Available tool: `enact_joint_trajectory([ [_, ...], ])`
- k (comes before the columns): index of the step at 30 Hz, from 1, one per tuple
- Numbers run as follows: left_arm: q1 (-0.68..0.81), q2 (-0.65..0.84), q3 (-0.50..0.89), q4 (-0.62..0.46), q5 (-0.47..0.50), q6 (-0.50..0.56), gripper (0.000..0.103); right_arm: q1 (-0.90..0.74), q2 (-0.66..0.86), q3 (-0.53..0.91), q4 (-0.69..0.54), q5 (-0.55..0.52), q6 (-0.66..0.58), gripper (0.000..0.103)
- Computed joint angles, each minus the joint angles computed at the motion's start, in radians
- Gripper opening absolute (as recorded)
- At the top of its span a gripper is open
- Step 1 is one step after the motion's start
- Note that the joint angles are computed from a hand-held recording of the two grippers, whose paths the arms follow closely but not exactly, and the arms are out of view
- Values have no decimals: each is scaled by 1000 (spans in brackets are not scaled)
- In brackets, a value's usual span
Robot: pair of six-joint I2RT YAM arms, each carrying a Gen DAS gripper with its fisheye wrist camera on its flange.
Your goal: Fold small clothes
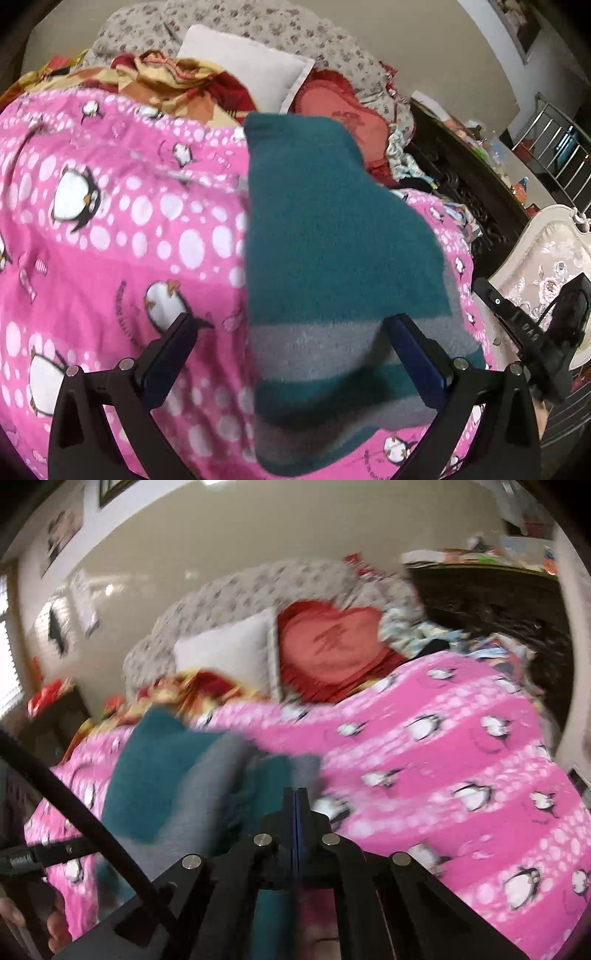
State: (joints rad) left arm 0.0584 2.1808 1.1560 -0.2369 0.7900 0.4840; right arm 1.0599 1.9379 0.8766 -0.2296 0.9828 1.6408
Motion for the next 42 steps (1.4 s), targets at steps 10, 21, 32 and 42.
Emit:
enact_joint_trajectory([
  [10, 17, 11, 6, 9, 12, -14, 103, -26, 13, -195, 626, -122, -251, 78],
  [21, 12, 142, 134, -133, 72, 45, 103, -148, 130, -112, 727, -301, -333, 101],
  [32, -36, 132, 109, -190, 94, 160, 76, -116, 139, 1, 499, -228, -345, 42],
  [42, 129, -104, 51, -567, 48, 524, 56, 68, 51, 63, 401, -132, -324, 15],
])
